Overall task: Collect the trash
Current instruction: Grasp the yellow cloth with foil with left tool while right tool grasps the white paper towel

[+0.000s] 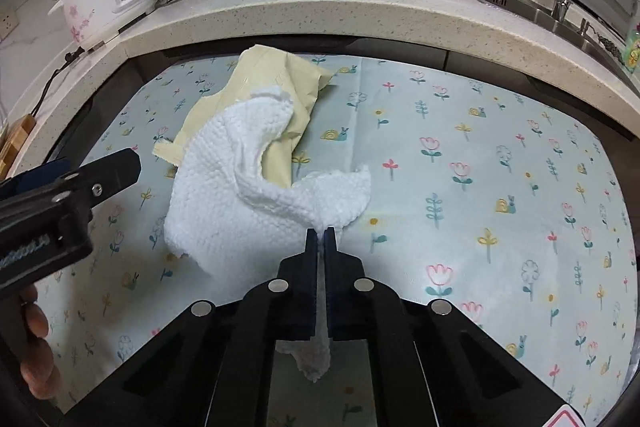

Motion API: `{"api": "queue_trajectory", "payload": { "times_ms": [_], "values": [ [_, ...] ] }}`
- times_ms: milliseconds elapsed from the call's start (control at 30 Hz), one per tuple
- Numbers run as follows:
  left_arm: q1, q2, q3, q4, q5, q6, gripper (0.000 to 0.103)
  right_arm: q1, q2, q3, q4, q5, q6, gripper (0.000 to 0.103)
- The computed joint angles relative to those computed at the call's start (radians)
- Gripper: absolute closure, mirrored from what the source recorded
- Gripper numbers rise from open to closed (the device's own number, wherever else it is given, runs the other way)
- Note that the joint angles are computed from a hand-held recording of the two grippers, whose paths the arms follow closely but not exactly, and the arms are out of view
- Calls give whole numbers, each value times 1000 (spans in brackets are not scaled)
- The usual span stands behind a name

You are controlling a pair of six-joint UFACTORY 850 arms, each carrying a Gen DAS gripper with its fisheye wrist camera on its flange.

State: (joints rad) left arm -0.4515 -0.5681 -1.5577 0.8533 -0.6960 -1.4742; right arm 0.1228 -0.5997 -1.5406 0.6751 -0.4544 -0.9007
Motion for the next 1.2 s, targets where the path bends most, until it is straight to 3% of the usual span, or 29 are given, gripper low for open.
{"api": "queue_trajectory", "payload": {
  "times_ms": [100,333,667,767,833,933,1100,1200],
  "values": [
    [2,-17,-20,-18,14,18,13,-49,21,21,58,-7,-12,100],
    [-5,-78,-109,-50,33,65,11,-121,32,35,-1,20,96,100],
    [-4,-241,-352,-169,18,246,13,-158,-3,0,40,15,115,100],
    [5,-275,-394,-262,32,334,39,-159,-6,3,50,13,94,100],
    [8,-294,-417,-329,30,393,66,-163,-6,4,67,4,77,100],
    [-3,-282,-396,-316,45,374,86,-169,1,12,92,-8,50,100],
    [-39,-243,-369,-269,32,337,97,-186,36,43,141,-22,1,100],
    [-60,-218,-355,-272,33,329,97,-204,66,69,172,-31,-28,100]
  ]
}}
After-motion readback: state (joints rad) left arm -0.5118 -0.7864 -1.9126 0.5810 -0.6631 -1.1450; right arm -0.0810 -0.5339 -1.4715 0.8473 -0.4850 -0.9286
